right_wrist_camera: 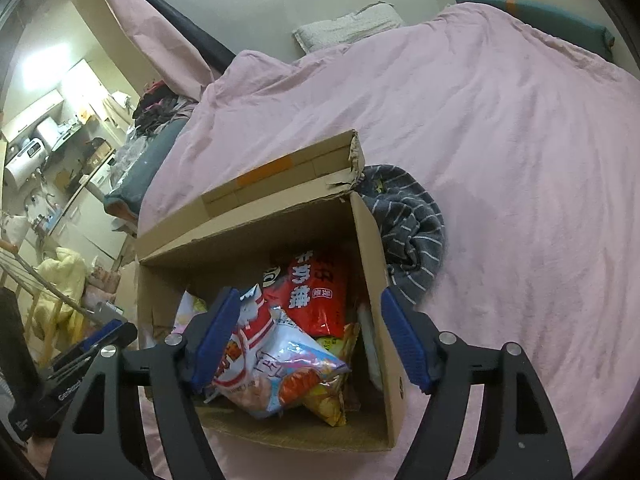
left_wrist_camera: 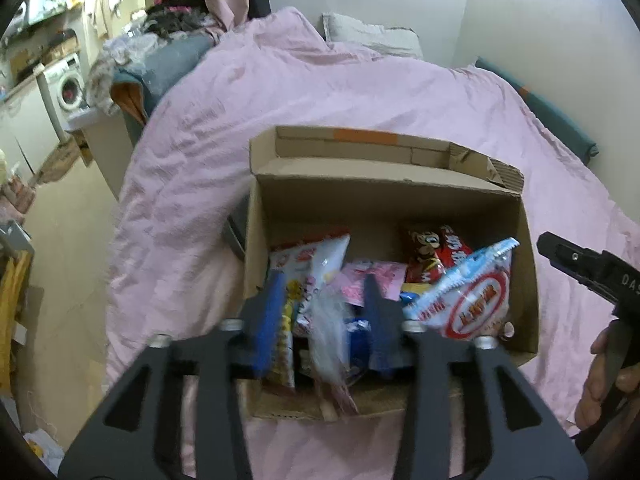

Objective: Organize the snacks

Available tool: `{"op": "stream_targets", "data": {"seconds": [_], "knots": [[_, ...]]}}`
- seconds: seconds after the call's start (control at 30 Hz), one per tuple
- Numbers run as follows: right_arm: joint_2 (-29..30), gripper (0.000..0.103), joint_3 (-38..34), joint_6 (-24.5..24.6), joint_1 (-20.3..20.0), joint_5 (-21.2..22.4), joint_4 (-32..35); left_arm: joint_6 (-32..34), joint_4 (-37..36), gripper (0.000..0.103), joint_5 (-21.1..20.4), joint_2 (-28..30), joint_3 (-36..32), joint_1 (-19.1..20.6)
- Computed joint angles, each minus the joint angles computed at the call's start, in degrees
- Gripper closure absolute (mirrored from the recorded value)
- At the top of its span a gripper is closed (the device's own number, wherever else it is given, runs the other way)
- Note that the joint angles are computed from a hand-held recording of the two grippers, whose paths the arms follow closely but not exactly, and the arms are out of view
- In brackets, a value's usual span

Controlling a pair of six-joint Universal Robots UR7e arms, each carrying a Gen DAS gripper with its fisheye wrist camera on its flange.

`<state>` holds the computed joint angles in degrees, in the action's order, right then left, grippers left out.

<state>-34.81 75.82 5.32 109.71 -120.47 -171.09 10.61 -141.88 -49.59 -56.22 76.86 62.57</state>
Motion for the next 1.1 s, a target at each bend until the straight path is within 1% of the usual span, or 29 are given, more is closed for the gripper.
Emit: {"op": "stream_targets", "data": {"seconds": [0.03,0.07,0.1,0.17,0.2,0.27,0.3,0.4,0.5,0.57,0.67,0.73,0.77,0.8,0.9,1.0,1.03,1.07,1.1], "knots": [[-0.01,0.027,-0.05,0.07,-0.02,0.07,0.23,0.62,-1.09,0.048,0.09,-0.12,0.37,-0.11],[-0.03,0.026,-0.12,0.17,-0.04,0.17,0.54,0.85,-1.94,0.038,-0.16,-0.28,0.67,-0.18],[-0.08,0.024,-0.15,0.31,-0.07,0.34,0.94,0.92,-2.62,0.032,-0.36,-0.43,0.89,-0.19],[-0.01,0.02,-0.37,0.51,0.03,0.15,1.5,0.95,-3.48,0.028,-0.34,-0.58,1.17,-0.25],[0.06,0.017,-0.42,0.13,0.12,0.06,1.18,0.85,-3.35,0.028,-0.44,-0.62,1.1,-0.2],[0.19,0.016,-0.44,-0.62,0.35,-0.3,0.49,0.75,-3.37,0.028,-1.0,-0.77,1.05,-0.12],[0.18,0.015,-0.36,-0.82,0.46,-0.41,0.21,0.69,-3.74,0.028,-0.51,-0.75,1.09,-0.16],[-0.09,0.014,0.21,-0.98,0.65,0.12,-1.06,0.51,-6.29,0.028,0.51,-1.05,1.83,-0.39],[-0.02,0.013,0.49,-1.44,1.07,-0.21,-2.21,0.77,-8.28,0.028,-0.17,-1.67,2.66,-0.44],[0.05,0.013,0.66,-2.25,1.45,-0.58,-2.63,1.47,-9.93,0.028,0.07,-2.17,3.54,-0.67],[-0.14,0.013,1.5,-3.72,2.12,-0.93,-4.4,1.52,-10.54,0.028,-0.18,-2.81,4.29,-0.78],[-0.45,0.009,2.26,-3.88,2.51,-1.03,-5.57,0.92,-10.28,0.028,0.03,-3.28,4.6,-0.86],[-0.73,0.006,2.86,-3.6,2.67,-0.91,-6.15,0.6,-10.57,0.023,0.64,-3.61,5.1,-1.01],[-0.98,0.005,3.33,-3.35,2.74,-0.66,-6.39,0.48,-10.8,0.016,1.08,-3.85,5.44,-1.08],[-1.56,0.004,4.65,-3.11,3.4,-0.97,-7.09,-0.32,-11.09,0.014,0.96,-5.05,6.61,-1.1],[-2.08,0.002,6.11,-3.88,4.41,-1.72,-9.3,-0.77,-11.92,0.012,1.23,-6.69,8.29,-1.47],[-2.24,0.001,6.53,-4.14,4.68,-1.96,-9.98,-0.75,-12.41,0.01,1.25,-7.21,8.96,-1.61],[-2.31,0.0,6.9,-4.41,4.95,-2.24,-10.72,-0.67,-12.97,0.003,0.88,-7.99,9.86,-1.78],[-2.4,0.0,7.49,-4.82,5.29,-2.59,-11.74,-0.5,-13.37,0.0,0.14,-8.7,10.6,-1.82]]}}
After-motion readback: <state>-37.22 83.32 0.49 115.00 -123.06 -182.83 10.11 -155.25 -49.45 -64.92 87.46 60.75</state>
